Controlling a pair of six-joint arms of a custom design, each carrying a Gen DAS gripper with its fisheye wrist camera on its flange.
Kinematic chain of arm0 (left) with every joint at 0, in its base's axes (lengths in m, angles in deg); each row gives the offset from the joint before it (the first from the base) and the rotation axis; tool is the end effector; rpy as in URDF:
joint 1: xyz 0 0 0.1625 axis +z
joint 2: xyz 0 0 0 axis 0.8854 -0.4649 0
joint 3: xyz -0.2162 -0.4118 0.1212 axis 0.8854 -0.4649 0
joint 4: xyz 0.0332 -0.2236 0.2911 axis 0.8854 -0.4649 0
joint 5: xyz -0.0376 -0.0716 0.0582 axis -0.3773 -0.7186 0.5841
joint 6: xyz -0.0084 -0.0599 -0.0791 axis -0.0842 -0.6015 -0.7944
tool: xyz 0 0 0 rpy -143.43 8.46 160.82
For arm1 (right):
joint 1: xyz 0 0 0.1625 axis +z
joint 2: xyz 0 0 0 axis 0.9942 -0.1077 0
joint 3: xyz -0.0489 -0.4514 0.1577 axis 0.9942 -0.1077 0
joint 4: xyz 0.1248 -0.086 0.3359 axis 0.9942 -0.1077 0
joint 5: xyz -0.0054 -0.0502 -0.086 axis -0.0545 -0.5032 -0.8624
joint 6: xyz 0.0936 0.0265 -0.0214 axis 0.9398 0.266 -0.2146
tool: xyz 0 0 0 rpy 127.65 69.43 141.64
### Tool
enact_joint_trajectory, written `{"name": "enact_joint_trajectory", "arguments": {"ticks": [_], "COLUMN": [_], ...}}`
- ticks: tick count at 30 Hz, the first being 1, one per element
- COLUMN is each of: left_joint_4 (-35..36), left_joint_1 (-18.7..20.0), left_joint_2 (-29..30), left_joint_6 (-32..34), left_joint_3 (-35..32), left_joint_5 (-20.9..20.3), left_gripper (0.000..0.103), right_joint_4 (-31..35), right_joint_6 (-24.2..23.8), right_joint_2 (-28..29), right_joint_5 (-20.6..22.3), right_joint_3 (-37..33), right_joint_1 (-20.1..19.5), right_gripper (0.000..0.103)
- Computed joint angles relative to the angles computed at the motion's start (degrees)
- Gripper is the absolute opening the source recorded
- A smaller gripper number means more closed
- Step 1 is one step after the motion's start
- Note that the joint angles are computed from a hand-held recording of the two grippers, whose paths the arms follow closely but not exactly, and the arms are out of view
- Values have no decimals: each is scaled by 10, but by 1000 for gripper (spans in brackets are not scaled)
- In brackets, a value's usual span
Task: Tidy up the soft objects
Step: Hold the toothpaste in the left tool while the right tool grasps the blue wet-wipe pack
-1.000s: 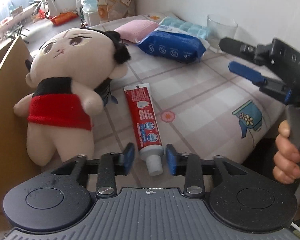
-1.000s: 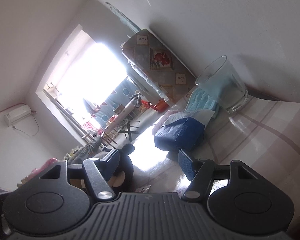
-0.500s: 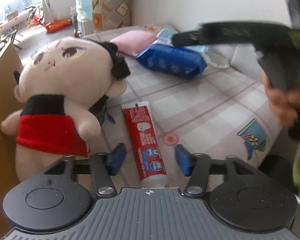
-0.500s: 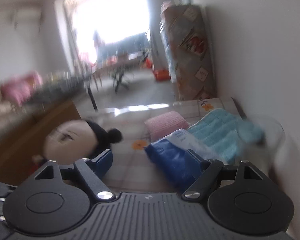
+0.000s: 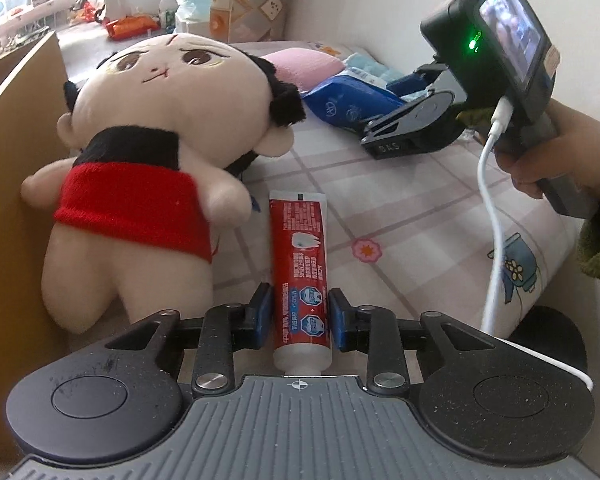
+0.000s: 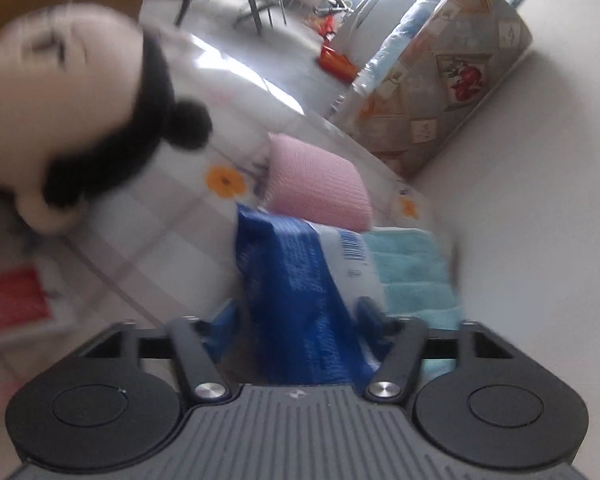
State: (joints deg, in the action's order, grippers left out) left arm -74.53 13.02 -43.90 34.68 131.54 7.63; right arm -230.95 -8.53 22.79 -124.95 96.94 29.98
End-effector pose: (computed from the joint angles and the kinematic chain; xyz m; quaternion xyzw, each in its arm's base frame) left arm -0.0106 -0.6976 0.3536 0.3586 0.8981 -0.1649 0.1941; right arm 0.3806 -0.7464 -0.0498 0.3199 -0.7434 0.2468 0.5330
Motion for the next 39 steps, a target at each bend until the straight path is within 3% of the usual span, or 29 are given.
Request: {"name": "enact_joint_trajectory", "arguments": {"ticks": [1, 2, 3, 4, 7, 9, 11, 12, 14, 15, 16, 18, 20, 22, 26, 29, 31, 35, 39], "left_joint_4": [4, 8, 12, 14, 16, 13, 9, 8, 7, 7, 6, 3, 2, -6, 4, 6, 10, 24, 38], "left_joint_1": [2, 3, 6, 9, 18, 22, 26, 27, 28, 29, 29, 29, 30, 30, 32, 35, 36, 38, 42], "left_joint_2": [-1, -3, -4, -4, -5, -4, -3, -4, -4, -4, -4, -5, -7, -8, -7, -7, -7, -6, -4], "left_joint_6": [-4, -8, -11, -13, -15, -11, -7, -6, -8, -9, -10, -10, -9, -8, -18, -16, -18, -19, -22], "left_joint_3": [-2, -4, -6, -8, -14, -15, -16, -15, -15, -15, -16, -13, -11, -8, -15, -17, -20, -29, -40], "left_joint_5": [-3, -7, -12, -18, -36, -41, -47, -48, -50, -51, -51, -52, -53, -51, -55, -60, -63, -68, -77], "left_gripper": [29, 29, 29, 29, 29, 29, 29, 29, 29, 29, 29, 29, 29, 29, 29, 29, 29, 29, 29], "right_joint_4": [-8, -6, -4, -4, 18, 51, 74, 70, 42, 24, -2, -31, -26, -16, -28, -4, 24, 43, 46], "right_joint_6": [-11, 3, 19, 36, 143, 243, 363, 423, 543, 603, 663, 723, 707, 705, 667, 558, 479, 287, 155], "right_joint_2": [5, 1, -6, -15, -69, -109, -159, -190, -251, -274, -292, -308, -304, -300, -291, -268, -252, -210, -165], "right_joint_5": [-1, -4, -4, -4, 20, 42, 88, 130, 250, 310, 352, 362, 277, 221, 200, 209, 213, 178, 140], "right_joint_3": [-7, 2, 16, 33, 131, 189, 257, 300, 387, 421, 453, 484, 478, 473, 462, 433, 422, 406, 374], "right_joint_1": [0, 2, 6, 9, 17, 20, 23, 20, 3, -8, -16, -25, -13, -5, 14, 37, 55, 89, 101], "right_gripper": [53, 50, 39, 38, 37, 36, 36, 35, 32, 25, 23, 23, 23, 23, 25, 35, 63, 67, 67]}}
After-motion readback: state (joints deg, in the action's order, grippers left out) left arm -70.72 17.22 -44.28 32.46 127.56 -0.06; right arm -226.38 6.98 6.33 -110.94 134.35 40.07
